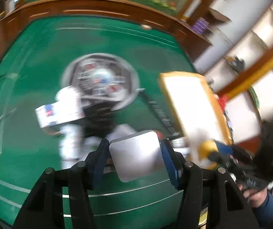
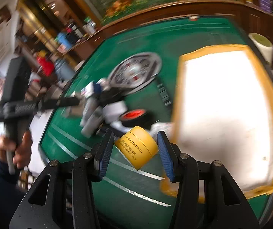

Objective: Organize rigid objects
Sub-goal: 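Carry the charger and the yellow jar into the yellow-edged box and release both, then grasp a white bottle with the left gripper while the right gripper grasps another white bottle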

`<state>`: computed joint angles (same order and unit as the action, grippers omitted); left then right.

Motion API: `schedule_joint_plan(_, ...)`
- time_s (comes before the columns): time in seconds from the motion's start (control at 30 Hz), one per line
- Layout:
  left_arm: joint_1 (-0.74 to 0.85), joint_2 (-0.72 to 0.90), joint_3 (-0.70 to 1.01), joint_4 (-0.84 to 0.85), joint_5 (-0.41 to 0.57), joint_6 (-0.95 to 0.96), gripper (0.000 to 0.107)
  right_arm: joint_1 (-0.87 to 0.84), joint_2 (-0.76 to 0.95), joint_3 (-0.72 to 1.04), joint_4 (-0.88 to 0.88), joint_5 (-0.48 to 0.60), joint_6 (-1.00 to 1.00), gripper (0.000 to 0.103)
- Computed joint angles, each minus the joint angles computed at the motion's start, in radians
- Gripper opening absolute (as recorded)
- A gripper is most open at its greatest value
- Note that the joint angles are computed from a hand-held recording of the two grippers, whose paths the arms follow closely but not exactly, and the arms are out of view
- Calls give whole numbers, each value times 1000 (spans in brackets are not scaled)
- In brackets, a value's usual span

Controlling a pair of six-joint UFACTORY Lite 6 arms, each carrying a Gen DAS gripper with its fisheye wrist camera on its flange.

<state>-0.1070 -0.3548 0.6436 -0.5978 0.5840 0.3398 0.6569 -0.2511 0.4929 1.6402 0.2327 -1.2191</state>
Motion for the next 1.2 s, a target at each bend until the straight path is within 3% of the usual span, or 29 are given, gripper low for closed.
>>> schedule_joint_plan(0.13,-255,254,211,75,-121,-165,56,-211,7,64,-251,84,196,47)
schedule_joint_plan(0.3,-406,556,453,183,-215,-285,56,-414,169,237,-318,186,230,47)
schedule_joint_plan(0.37,-438,697,588,249,-216,-362,56,-438,267,339,-406,182,314,47)
schedule_joint_plan(0.53,-475,903,812,416,-177,-514,55,-495,563,589,-417,225,334,47)
schedule_joint_plan(0.6,-472,934,842,410,-173,-518,51,-491,651,668,-470,213,381,47)
schedule_joint_plan(0.8,-482,960,866,445,-175,-539,51,-466,807,815,-566,186,478,47)
schedule_joint_plan(0.97,-457,932,813,277,-193,-396,52,-465,835,837,-536,180,434,49)
schedule_joint_plan(1.03,-450,901,772,255,-195,-389,52,-458,829,835,-591,155,502,67)
schedule_joint_plan(1.2,-461,720,576,221,-253,-355,52,-463,717,742,-546,155,454,69)
